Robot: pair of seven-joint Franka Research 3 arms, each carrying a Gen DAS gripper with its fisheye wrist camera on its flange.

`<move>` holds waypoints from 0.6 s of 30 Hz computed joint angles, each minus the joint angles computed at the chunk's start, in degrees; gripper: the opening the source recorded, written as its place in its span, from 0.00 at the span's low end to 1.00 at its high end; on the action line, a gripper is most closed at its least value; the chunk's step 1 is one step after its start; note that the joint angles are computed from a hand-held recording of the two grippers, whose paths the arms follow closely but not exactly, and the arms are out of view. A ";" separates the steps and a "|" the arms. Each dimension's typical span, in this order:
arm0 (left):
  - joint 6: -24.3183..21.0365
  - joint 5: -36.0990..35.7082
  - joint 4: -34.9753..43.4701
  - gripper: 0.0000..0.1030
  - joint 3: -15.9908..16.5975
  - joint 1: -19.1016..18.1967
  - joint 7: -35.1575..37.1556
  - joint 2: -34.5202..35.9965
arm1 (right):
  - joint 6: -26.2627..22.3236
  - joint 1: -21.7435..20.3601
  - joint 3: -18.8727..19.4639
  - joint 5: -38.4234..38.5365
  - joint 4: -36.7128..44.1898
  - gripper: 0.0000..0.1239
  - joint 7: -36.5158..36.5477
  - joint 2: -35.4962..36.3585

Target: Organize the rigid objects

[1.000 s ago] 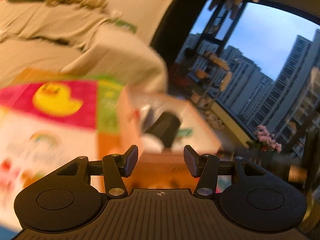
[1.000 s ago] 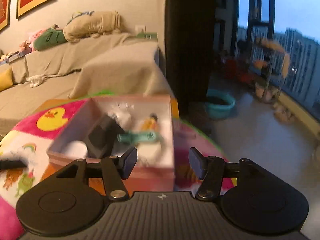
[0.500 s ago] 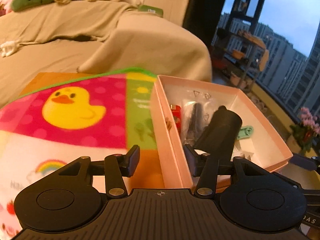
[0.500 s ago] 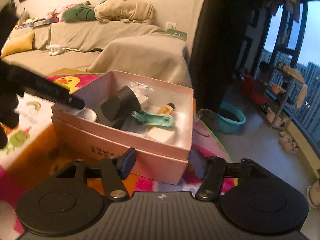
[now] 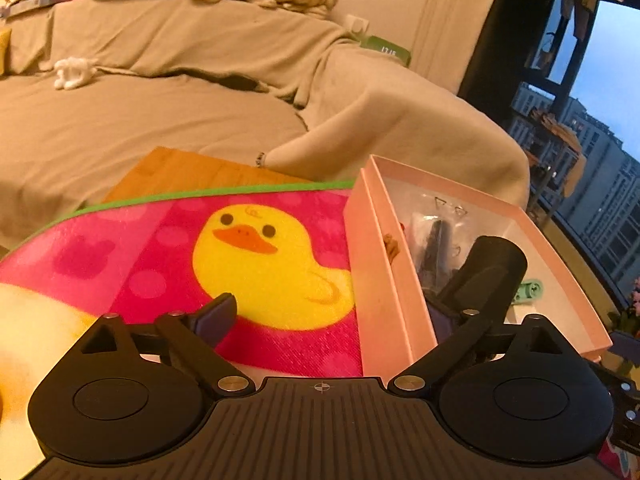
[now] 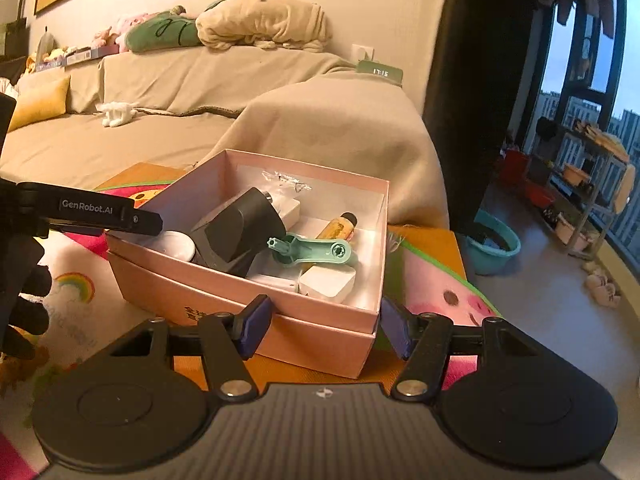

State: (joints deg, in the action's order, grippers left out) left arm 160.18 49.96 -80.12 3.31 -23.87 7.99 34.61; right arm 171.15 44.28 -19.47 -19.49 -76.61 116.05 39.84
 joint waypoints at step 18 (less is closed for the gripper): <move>-4.77 22.07 -23.90 0.90 -0.96 -9.69 -14.13 -18.15 | -2.95 11.12 -6.28 -11.33 -20.23 0.73 21.47 -11.33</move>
State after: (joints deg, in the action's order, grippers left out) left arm 155.41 72.04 -104.02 2.36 -33.56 -6.15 16.45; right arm 168.21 55.40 -25.75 -30.82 -96.84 137.52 28.51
